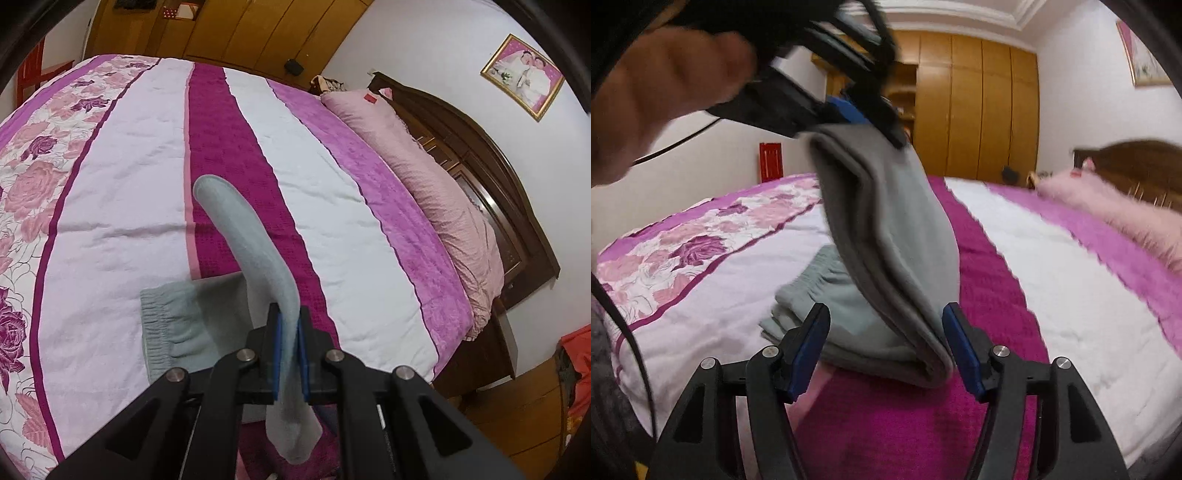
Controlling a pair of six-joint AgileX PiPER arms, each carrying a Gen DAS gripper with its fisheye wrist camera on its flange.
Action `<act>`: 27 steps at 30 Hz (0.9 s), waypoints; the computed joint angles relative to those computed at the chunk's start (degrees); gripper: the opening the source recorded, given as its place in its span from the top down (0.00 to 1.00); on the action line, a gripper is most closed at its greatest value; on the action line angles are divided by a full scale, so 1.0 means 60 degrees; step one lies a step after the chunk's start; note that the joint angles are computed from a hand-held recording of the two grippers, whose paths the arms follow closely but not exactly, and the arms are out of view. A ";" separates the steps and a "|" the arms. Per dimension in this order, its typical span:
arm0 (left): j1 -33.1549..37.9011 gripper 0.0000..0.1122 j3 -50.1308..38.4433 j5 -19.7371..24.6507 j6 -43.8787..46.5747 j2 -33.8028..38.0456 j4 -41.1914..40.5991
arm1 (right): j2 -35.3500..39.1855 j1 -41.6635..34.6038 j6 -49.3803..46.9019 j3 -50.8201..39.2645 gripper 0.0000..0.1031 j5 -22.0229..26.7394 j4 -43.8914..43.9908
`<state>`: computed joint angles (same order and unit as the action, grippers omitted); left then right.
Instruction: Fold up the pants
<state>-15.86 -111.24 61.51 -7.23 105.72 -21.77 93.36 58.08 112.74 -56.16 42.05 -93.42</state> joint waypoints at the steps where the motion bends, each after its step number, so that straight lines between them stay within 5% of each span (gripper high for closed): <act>1: -0.0028 0.93 -0.0102 0.0041 0.0007 0.0043 0.0065 | 0.0167 0.0085 0.0018 -0.0113 0.40 0.0402 0.0008; 3: -0.0089 0.93 -0.0251 0.0132 -0.0007 0.0094 0.0166 | 0.0432 -0.0115 0.0035 -0.0444 0.37 0.0769 0.0184; 8: 0.0030 0.93 -0.0216 0.0125 0.0080 0.0122 -0.0133 | 0.1171 -0.1008 -0.1358 -0.1338 0.36 -0.0540 0.1423; 14: 0.0159 0.93 0.0111 -0.0100 0.0178 -0.0054 0.0069 | 0.1004 -0.0850 -0.0869 -0.0957 0.36 0.0663 0.1885; 20: 0.0574 0.93 0.1847 -0.1018 0.0556 -0.0541 0.0304 | 0.0399 -0.1370 -0.0785 0.0069 0.31 -0.0210 0.2426; 23: 0.0414 0.93 0.2833 -0.1624 0.0358 -0.0698 0.1234 | -0.0121 -0.1971 0.0238 0.0672 0.31 -0.1531 0.2300; 27: 0.0918 0.93 0.4230 -0.2316 0.0862 -0.0891 0.0514 | -0.0543 -0.2303 0.0581 0.1191 0.31 -0.2403 0.1971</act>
<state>-10.35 -85.86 47.61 -2.06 100.38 -18.69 90.11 44.27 116.22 -49.01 27.63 -81.60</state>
